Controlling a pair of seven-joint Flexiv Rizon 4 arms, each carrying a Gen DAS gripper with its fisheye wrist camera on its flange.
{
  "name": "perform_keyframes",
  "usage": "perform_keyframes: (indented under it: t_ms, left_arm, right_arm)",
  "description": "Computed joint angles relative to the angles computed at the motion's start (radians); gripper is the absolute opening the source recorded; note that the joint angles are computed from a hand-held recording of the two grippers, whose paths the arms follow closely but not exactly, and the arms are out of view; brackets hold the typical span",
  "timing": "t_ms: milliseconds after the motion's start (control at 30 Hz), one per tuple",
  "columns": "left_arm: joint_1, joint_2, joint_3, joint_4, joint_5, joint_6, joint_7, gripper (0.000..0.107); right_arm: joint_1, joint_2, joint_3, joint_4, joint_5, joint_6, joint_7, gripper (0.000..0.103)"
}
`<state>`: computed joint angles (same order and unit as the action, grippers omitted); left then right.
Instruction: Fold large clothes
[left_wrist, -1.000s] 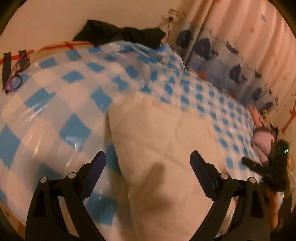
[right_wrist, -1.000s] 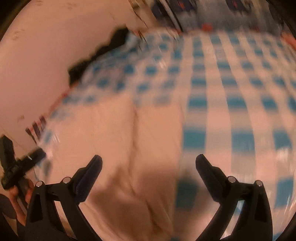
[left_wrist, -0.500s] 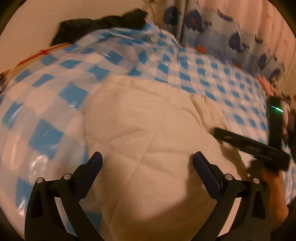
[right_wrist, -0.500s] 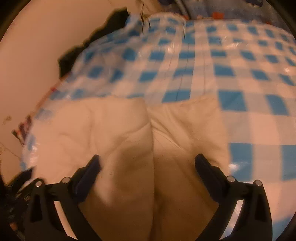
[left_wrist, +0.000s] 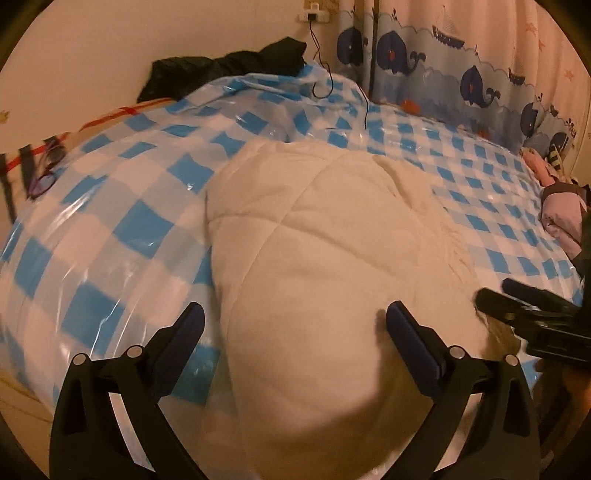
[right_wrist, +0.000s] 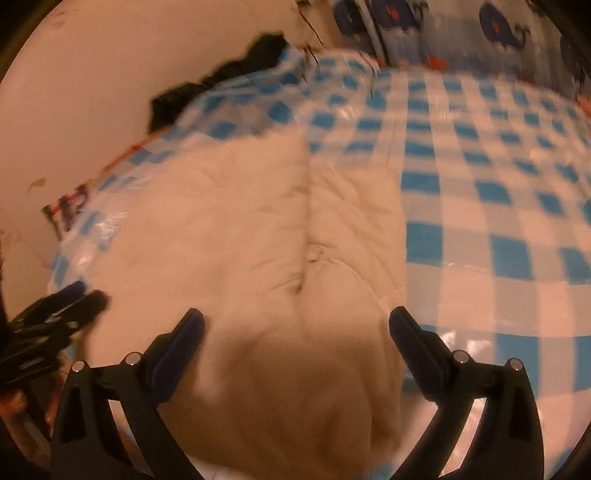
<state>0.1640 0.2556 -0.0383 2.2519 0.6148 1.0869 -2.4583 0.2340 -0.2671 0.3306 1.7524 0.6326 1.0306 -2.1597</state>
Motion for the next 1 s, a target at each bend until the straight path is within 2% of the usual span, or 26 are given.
perform_keyframes:
  t_ms: [67,100,200,300,400,600,800,1000]
  left_arm:
    - [0.0,0.029,-0.022,0.009,0.027,-0.032,-0.027,0.095]
    - [-0.005,0.046,-0.03,0.014,0.032,-0.051,-0.031,0.095]
    - [-0.021,0.083,-0.053,0.025,0.034,-0.104,-0.028,0.095]
    - [-0.039,0.129,-0.076,0.042,0.032,-0.15,-0.024,0.095]
    - [-0.059,0.163,-0.079,0.06,0.003,-0.168,-0.014,0.095]
    - [-0.068,0.253,-0.101,0.087,-0.052,-0.196,-0.006,0.095]
    - [-0.062,0.328,-0.149,0.082,-0.077,-0.267,-0.014,0.095]
    - [-0.061,0.36,-0.173,0.07,-0.09,-0.329,-0.008,0.095]
  right_arm:
    - [0.017,0.006,-0.011,0.04,-0.052,-0.01,0.026,0.096]
    - [0.019,-0.007,-0.017,0.041,-0.07,-0.051,0.051,0.096]
    - [-0.001,-0.011,-0.025,0.023,-0.058,-0.121,0.108,0.096]
    - [0.003,0.047,-0.026,0.064,-0.071,-0.085,0.121,0.096]
    - [-0.006,0.122,-0.022,0.11,-0.022,-0.076,0.089,0.096]
    - [0.043,0.243,-0.052,0.196,-0.015,-0.049,0.09,0.096]
    - [0.096,0.306,-0.077,0.245,-0.066,-0.016,0.107,0.096]
    - [0.127,0.338,-0.1,0.273,-0.104,-0.008,0.14,0.096]
